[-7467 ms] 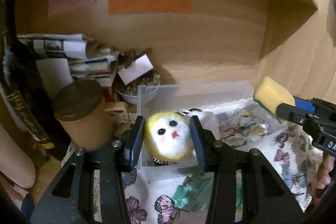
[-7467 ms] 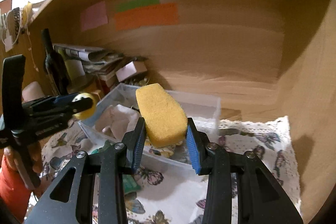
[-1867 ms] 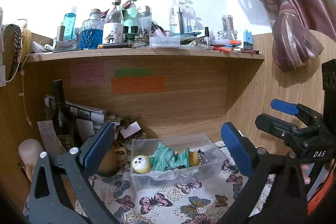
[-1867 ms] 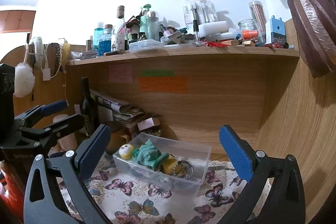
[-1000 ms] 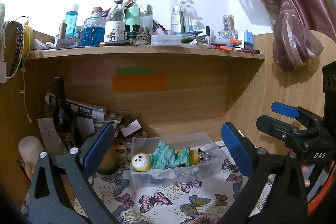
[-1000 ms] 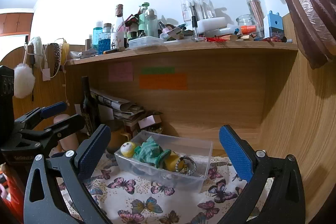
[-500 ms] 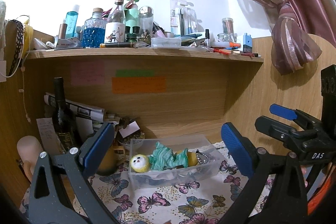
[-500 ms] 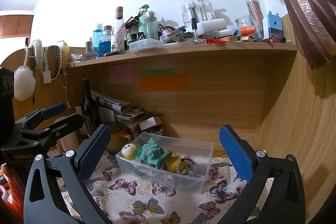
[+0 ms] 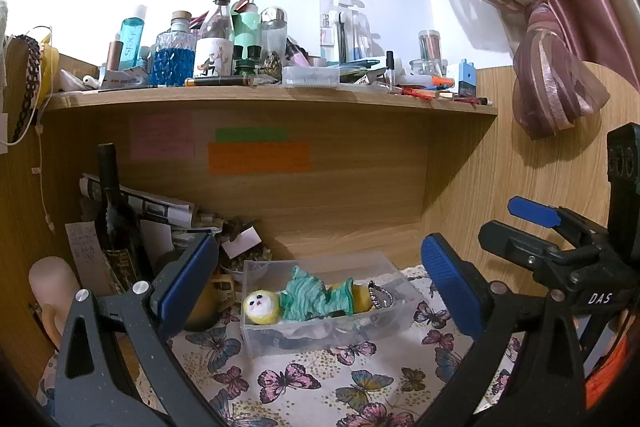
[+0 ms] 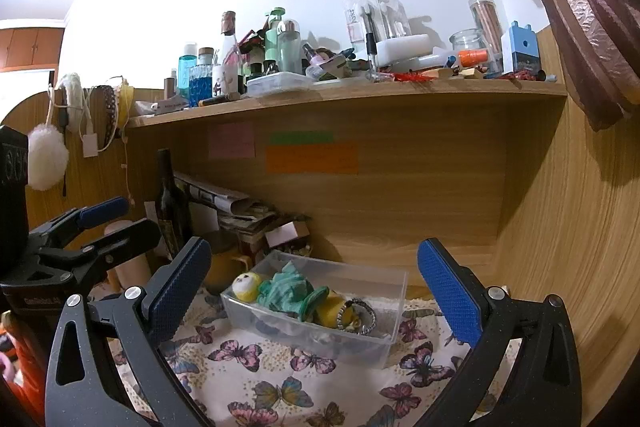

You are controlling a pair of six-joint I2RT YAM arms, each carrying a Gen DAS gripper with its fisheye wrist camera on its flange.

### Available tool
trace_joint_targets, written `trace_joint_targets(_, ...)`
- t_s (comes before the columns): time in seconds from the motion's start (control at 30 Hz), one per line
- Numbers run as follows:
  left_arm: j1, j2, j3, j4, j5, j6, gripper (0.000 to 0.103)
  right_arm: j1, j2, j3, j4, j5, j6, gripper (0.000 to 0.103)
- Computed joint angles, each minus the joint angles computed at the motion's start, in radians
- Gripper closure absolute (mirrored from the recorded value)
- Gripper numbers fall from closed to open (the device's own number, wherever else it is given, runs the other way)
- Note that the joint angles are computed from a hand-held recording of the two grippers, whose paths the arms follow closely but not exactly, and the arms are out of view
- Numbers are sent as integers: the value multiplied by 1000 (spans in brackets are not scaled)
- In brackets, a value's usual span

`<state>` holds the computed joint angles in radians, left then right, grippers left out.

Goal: Organize soft objects

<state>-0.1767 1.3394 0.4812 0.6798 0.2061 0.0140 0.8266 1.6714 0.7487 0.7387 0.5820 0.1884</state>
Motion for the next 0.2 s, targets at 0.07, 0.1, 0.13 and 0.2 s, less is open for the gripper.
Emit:
trace_joint_targets(0.07, 5, 2, 2, -7, 14, -3, 0, 2, 2, 1, -3, 2, 3, 0)
trace_joint_targets(0.1, 7, 2, 3, -10, 19, -7, 0, 2, 2, 2, -4, 2, 4, 0)
trace_joint_targets(0.13, 9, 3, 4, -12, 22, -9, 0, 2, 3, 2, -6, 2, 5, 0)
trace_joint_targets(0.2, 13, 8, 6, -12, 25, -10, 0, 1, 5, 6, -11, 3, 9, 0)
